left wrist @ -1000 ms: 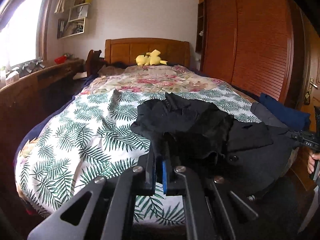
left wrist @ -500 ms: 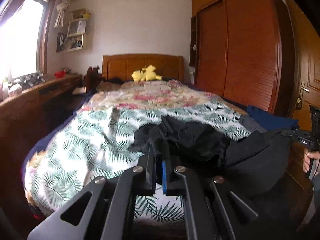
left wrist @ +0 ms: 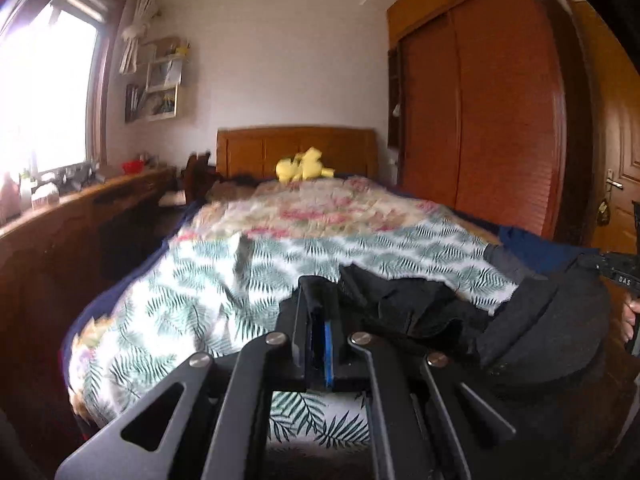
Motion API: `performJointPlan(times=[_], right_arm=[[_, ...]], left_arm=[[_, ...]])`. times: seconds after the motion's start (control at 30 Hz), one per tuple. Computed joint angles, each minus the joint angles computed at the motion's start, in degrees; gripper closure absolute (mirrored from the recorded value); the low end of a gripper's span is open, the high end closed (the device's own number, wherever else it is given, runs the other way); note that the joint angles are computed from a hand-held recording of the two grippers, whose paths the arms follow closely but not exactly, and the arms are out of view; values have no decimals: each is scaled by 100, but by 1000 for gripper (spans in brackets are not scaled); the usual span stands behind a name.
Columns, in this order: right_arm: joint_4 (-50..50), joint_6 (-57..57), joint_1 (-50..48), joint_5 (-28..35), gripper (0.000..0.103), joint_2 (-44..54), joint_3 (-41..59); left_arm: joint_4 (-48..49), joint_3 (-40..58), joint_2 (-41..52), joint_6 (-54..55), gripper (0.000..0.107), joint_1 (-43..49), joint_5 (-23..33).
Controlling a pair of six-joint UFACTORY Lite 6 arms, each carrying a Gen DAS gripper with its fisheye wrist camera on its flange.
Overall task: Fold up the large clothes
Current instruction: 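Lift the hem with both grippers and fold it toward the collar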
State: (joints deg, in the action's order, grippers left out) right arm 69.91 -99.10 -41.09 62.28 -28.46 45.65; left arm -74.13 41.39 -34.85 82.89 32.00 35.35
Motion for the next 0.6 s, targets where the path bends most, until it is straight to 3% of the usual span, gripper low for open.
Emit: performJointPlan(times=[0.2, 0.33, 0.4, 0.47, 0.6], right_arm=[[306, -427, 895, -1202, 96, 1237, 40], [1160, -901, 1687, -2167, 95, 2669, 767], [1788, -1250, 2115, -2617, 95, 3639, 1526], [2030, -1345, 2372, -2835, 95, 4463, 2379], [1623, -605, 2963, -3487, 95, 6231, 4776]], left_arm=[[-1418, 536, 1613, 1504, 105, -1004, -1252], [-2530, 1895, 3382, 2488, 105, -1415, -1670], [-2013, 3054, 4412, 1842, 105, -1537, -1870], [-826, 4149, 5221, 657, 105, -1748, -2321], [1573, 6463, 7018, -1630, 105, -2046, -2801]])
